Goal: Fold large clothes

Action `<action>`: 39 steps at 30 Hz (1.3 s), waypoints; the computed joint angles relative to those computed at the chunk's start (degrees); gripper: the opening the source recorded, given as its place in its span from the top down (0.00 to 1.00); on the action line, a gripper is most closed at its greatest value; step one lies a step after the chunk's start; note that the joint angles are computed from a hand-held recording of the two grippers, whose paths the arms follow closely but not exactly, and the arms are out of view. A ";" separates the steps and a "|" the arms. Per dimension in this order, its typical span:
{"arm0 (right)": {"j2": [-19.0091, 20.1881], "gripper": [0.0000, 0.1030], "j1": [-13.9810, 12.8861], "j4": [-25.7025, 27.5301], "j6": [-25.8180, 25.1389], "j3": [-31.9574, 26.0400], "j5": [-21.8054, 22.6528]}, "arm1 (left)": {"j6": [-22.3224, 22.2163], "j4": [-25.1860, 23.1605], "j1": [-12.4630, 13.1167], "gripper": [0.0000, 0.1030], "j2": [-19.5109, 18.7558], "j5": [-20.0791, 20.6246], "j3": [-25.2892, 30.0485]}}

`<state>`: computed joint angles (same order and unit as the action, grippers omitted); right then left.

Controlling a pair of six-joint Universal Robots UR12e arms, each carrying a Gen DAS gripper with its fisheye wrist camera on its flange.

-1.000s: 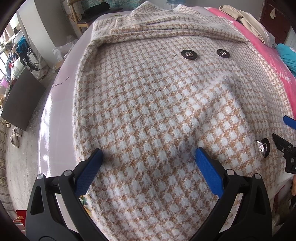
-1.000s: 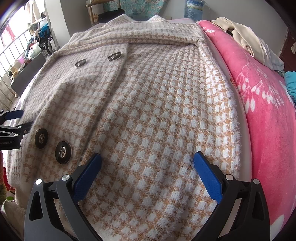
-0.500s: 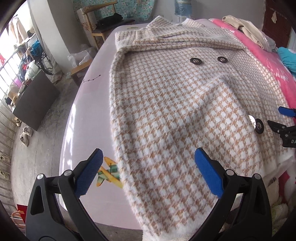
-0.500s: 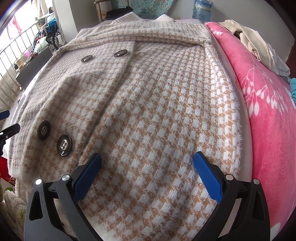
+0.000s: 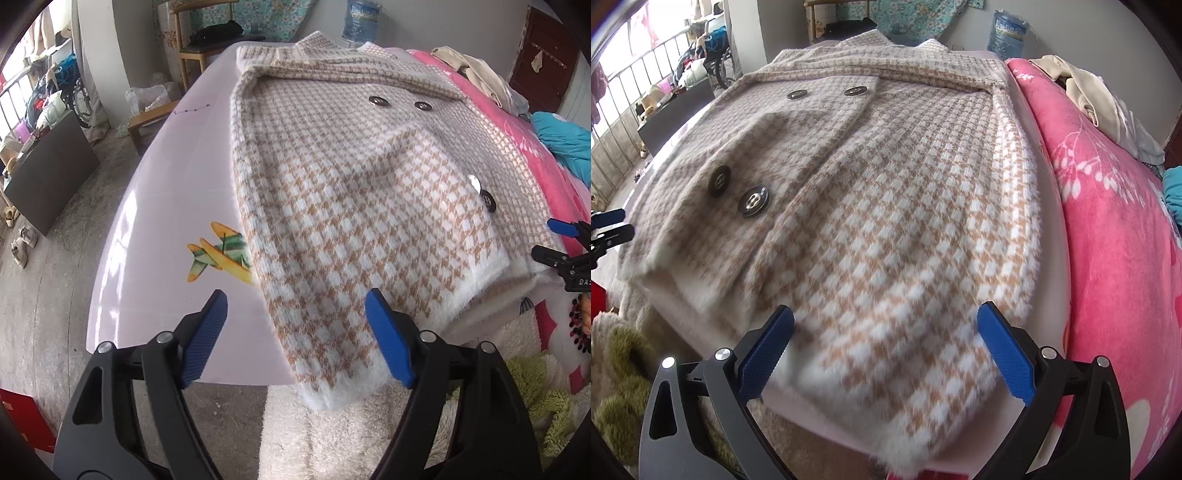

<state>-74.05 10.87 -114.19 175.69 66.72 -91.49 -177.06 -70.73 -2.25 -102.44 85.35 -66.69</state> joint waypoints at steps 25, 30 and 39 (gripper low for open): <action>-6.85 0.27 -7.62 -5.36 28.59 8.99 22.67 | 1.09 -5.07 2.38 0.52 1.18 -11.27 -1.42; -7.99 0.27 -8.86 -10.08 32.45 11.74 28.23 | 0.57 -5.16 2.63 0.52 1.37 -12.40 -1.53; -7.42 0.29 -8.68 -12.43 36.03 12.13 25.77 | -1.27 -4.91 3.09 0.42 1.27 -14.65 -1.70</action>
<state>-81.47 2.19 -126.62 211.72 78.84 -65.72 -178.33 -75.64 0.84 -101.17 70.70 -68.39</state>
